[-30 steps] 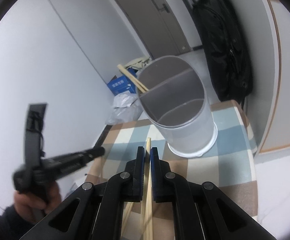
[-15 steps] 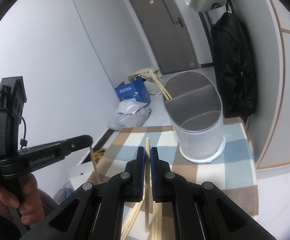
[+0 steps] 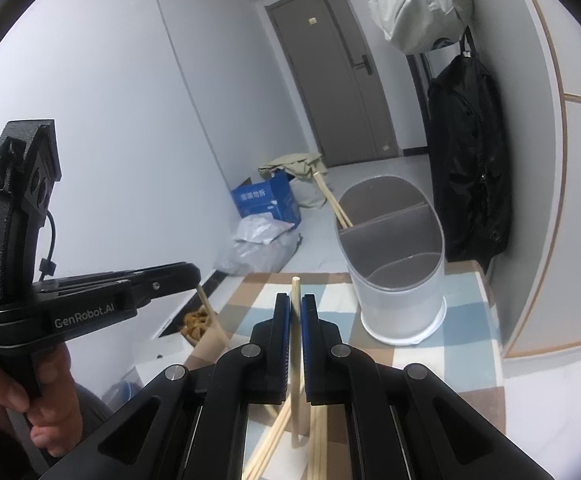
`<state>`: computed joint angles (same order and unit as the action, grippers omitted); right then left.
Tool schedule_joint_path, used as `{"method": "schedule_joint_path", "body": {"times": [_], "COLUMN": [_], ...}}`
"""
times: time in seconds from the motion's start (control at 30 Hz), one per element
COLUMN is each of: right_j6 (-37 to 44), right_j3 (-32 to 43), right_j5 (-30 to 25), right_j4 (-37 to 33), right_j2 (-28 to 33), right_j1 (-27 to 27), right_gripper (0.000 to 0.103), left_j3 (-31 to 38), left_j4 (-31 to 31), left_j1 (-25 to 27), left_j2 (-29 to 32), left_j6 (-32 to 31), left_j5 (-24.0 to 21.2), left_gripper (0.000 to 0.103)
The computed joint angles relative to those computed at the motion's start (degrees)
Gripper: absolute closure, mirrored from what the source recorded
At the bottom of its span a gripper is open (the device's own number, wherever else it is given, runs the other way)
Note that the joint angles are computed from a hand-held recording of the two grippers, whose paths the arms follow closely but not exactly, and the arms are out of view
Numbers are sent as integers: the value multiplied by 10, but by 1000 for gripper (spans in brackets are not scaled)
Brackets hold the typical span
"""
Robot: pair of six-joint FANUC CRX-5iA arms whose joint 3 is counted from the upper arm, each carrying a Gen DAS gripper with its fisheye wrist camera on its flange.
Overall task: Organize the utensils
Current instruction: 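Carry both held chopsticks upright over the white utensil holder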
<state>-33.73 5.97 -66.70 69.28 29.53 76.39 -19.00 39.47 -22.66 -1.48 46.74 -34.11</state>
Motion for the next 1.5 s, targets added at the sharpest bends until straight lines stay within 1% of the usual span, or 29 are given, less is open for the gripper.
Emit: {"method": "schedule_joint_path", "body": {"times": [0.33, 0.53, 0.63, 0.7, 0.97, 1.07, 1.17, 1.3, 1.43, 1.5], "right_j6": [-10, 9, 47, 77, 177, 212, 237, 268, 309, 322], "right_j3": [-26, -37, -29, -23, 4, 18, 31, 47, 72, 83], "right_j5": [-25, -45, -58, -64, -77, -73, -61, -35, -14, -4], "right_j4": [-6, -6, -2, 0, 9, 14, 25, 34, 29, 26], "right_j2": [-29, -52, -60, -66, -90, -91, -88, -83, -67, -59], "right_j1": [2, -1, -5, -9, -34, -48, -64, -89, -110, -117], "right_gripper": [98, 98, 98, 98, 98, 98, 98, 98, 98, 98], "left_j3": [37, 65, 85, 102, 178, 202, 225, 247, 265, 266], "left_j4": [-16, 6, 37, 48, 66, 87, 94, 100, 103, 119], "left_j1": [-17, -25, -27, -29, -39, -40, -40, -37, -32, -30], "left_j2": [15, 23, 33, 42, 81, 99, 115, 135, 153, 160], "left_j6": [14, 4, -10, -6, 25, 14, 15, 23, 35, 19], "left_j5": [-20, -40, -63, -74, -81, -90, -93, -89, -85, -82], "left_gripper": [103, 103, 103, 103, 103, 103, 103, 103, 103, 103]}}
